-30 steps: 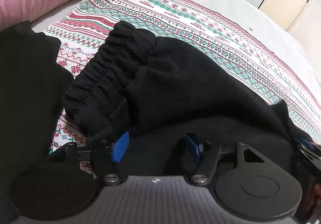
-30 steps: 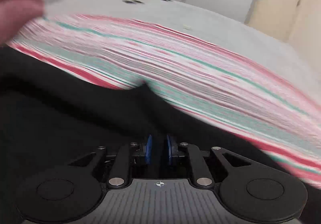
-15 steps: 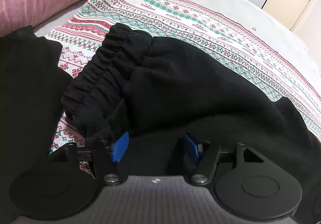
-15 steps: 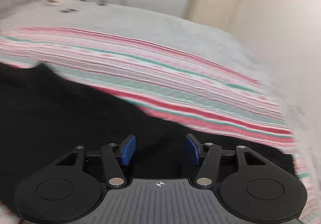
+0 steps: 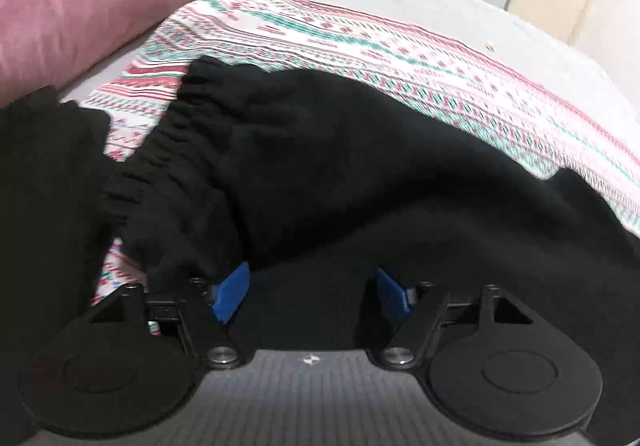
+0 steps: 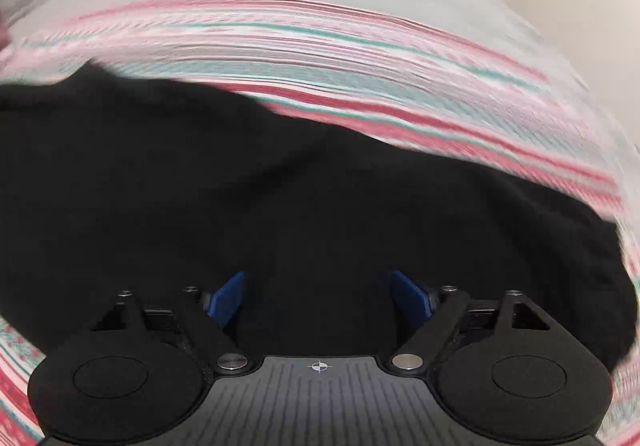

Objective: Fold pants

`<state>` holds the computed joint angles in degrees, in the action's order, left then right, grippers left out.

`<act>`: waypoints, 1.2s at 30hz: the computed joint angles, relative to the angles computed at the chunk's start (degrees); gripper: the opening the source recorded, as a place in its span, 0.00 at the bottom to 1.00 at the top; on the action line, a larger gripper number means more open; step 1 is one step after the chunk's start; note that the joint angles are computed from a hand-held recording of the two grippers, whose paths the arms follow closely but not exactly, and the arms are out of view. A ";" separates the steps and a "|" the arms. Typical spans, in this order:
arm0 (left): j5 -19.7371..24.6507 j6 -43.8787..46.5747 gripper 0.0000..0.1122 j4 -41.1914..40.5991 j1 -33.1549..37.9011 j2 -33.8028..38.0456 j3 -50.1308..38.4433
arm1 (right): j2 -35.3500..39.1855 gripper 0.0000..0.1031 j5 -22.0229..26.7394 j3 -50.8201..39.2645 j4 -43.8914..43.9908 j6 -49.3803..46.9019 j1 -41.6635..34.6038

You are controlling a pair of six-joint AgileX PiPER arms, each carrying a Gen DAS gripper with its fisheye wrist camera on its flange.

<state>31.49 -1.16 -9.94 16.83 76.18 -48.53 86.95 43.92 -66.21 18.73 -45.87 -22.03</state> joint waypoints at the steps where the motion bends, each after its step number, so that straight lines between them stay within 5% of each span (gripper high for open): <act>1: 0.16 -1.24 0.75 1.23 -0.24 -0.42 0.08 | 0.77 0.80 0.30 -0.84 1.26 -0.42 -2.56; 5: -0.16 -10.76 0.75 11.42 -3.87 -0.52 0.86 | 4.75 0.79 1.01 -4.93 6.23 -2.43 -15.13; 7: 0.67 -19.29 0.75 20.22 -7.57 -0.08 0.52 | 8.10 0.64 5.64 -8.51 14.32 -7.08 -22.37; 9: 1.36 -23.15 0.76 23.36 -8.78 0.14 0.27 | 9.77 0.28 9.05 -11.27 18.24 -6.49 -26.56; 11: 1.50 -23.15 0.77 23.05 -8.25 0.30 -0.07 | 9.60 0.20 8.55 -11.99 19.18 -3.66 -28.70; 16: 3.30 -19.11 0.77 17.06 -7.81 -1.70 -0.29 | 8.75 0.23 10.73 -11.39 26.27 -3.46 -32.89; 17: 3.58 -17.87 0.77 15.24 -7.88 -2.57 -0.10 | 7.64 0.30 9.86 -10.39 28.71 -3.97 -33.84; 18: 3.63 -17.41 0.77 14.22 -8.47 -3.34 0.28 | 6.59 0.52 8.66 -9.33 31.21 -4.26 -35.11; 19: 4.09 -16.58 0.77 12.95 -9.20 -4.29 0.43 | 5.43 0.63 6.54 -8.42 32.21 -2.93 -36.15; 21: 4.40 -15.46 0.77 10.70 -11.44 -6.68 1.25 | 5.19 0.66 3.93 -8.18 29.10 3.92 -35.40; 24: 4.51 -12.62 0.79 7.77 -15.50 -9.19 2.36 | 9.76 0.66 10.48 -12.38 21.54 10.74 -34.76; 29: 3.89 -12.37 0.82 6.84 -21.67 -8.38 3.77 | 12.36 0.79 15.97 -11.51 30.45 9.18 -38.67; 34: 0.94 -10.76 0.88 5.30 -20.91 -7.29 4.97 | 8.35 0.79 1.11 -6.19 21.30 1.86 -28.45; 36: 1.16 -10.05 0.88 5.08 -20.47 -7.10 4.56 | 7.58 0.76 -1.16 -4.68 21.79 0.81 -26.67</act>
